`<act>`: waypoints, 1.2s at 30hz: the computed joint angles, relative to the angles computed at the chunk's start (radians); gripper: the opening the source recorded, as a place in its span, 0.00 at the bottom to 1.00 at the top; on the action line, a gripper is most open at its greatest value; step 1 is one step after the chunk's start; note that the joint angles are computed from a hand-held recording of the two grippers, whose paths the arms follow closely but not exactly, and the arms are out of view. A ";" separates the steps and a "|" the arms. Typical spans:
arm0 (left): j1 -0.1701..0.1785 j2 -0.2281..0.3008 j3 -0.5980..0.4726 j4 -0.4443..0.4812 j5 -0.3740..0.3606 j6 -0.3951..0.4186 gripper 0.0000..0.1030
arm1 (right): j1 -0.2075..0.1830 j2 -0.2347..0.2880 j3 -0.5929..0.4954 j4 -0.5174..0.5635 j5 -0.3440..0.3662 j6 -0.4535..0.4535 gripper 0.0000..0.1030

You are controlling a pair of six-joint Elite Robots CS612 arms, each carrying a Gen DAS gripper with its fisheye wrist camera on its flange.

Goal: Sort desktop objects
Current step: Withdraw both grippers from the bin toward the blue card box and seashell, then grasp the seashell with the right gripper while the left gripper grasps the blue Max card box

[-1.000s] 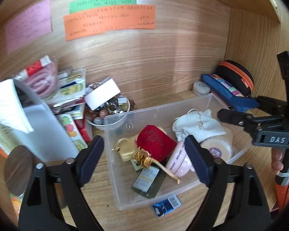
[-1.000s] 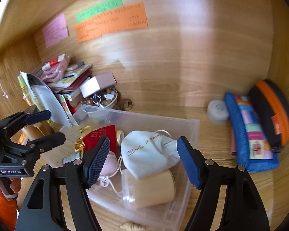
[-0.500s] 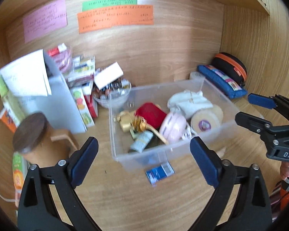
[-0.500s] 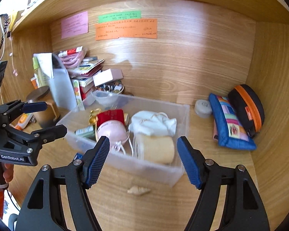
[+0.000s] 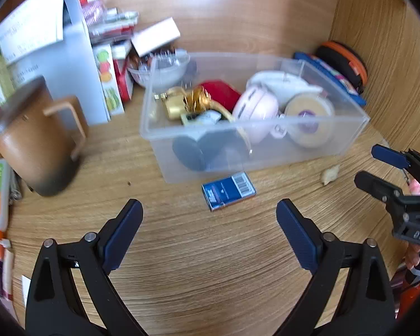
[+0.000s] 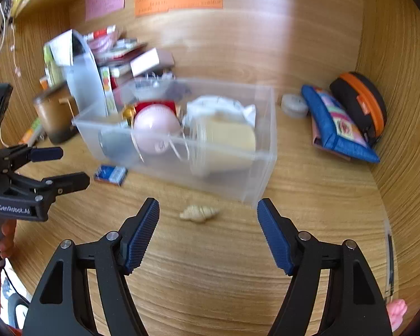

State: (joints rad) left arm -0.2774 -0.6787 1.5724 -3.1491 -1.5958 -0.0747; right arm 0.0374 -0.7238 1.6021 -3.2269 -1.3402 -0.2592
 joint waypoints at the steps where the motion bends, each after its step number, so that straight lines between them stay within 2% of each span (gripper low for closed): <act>1: 0.001 0.004 -0.008 0.020 -0.016 -0.011 0.94 | 0.000 0.001 0.000 0.013 0.000 -0.010 0.67; 3: 0.004 0.011 -0.020 0.051 -0.048 -0.028 0.94 | -0.001 0.004 0.001 0.031 0.008 -0.021 0.67; 6: -0.008 0.019 -0.034 0.070 -0.002 -0.047 0.94 | -0.001 0.009 -0.002 0.052 0.009 -0.032 0.67; 9: -0.006 0.028 -0.055 0.106 -0.031 -0.067 0.94 | 0.000 0.013 -0.014 0.092 0.016 -0.050 0.67; 12: -0.013 0.032 -0.060 0.105 0.000 -0.079 0.94 | 0.001 0.018 -0.031 0.129 0.028 -0.071 0.66; 15: -0.020 0.037 -0.066 0.109 0.030 -0.083 0.94 | 0.003 0.025 -0.049 0.155 0.023 -0.074 0.60; 17: -0.026 0.038 -0.066 0.105 0.050 -0.078 0.94 | 0.001 0.032 -0.066 0.192 0.037 -0.068 0.51; 19: -0.029 0.042 -0.069 0.099 0.053 -0.068 0.94 | 0.002 0.036 -0.076 0.212 0.036 -0.068 0.47; 21: -0.027 0.043 -0.069 0.091 0.031 -0.056 0.94 | 0.004 0.038 -0.079 0.208 0.035 -0.074 0.46; 28: -0.033 0.049 -0.078 0.092 0.055 -0.046 0.93 | 0.003 0.044 -0.095 0.224 0.055 -0.073 0.39; 32: -0.039 0.050 -0.075 0.077 0.088 -0.050 0.86 | 0.001 0.045 -0.098 0.226 0.065 -0.066 0.37; 36: -0.035 0.050 -0.068 0.062 0.069 -0.063 0.84 | 0.003 0.044 -0.099 0.229 0.066 -0.067 0.37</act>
